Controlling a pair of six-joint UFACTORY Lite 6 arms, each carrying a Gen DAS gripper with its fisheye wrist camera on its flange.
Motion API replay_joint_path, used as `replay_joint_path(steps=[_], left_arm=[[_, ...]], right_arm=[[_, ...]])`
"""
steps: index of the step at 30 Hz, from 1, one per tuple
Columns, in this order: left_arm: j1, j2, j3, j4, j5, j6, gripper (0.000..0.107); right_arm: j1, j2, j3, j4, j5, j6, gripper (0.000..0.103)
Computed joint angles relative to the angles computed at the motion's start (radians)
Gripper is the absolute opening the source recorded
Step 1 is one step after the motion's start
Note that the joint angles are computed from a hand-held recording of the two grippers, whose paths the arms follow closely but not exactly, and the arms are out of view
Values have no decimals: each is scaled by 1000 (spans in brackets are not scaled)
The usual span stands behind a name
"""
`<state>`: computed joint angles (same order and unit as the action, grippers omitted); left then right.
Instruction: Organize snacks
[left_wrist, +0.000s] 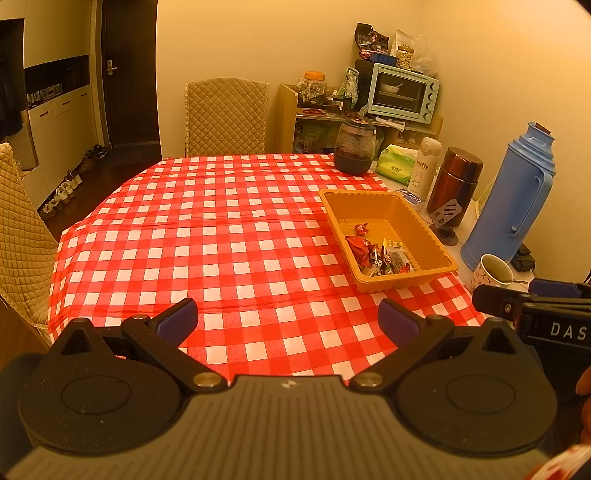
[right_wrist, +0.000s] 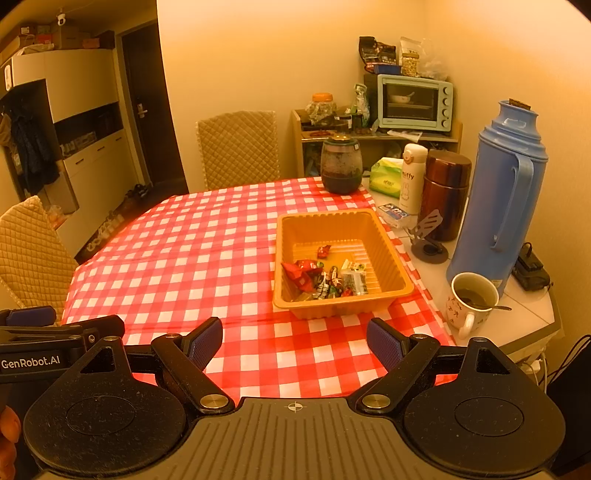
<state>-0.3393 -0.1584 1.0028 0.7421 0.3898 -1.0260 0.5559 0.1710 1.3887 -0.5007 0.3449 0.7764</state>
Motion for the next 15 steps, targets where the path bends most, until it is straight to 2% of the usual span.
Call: replay_joint_path(steps=[15], left_arm=[[2, 2, 0, -3, 0, 2, 103]], right_arm=[[2, 2, -7, -12, -6, 16, 85]])
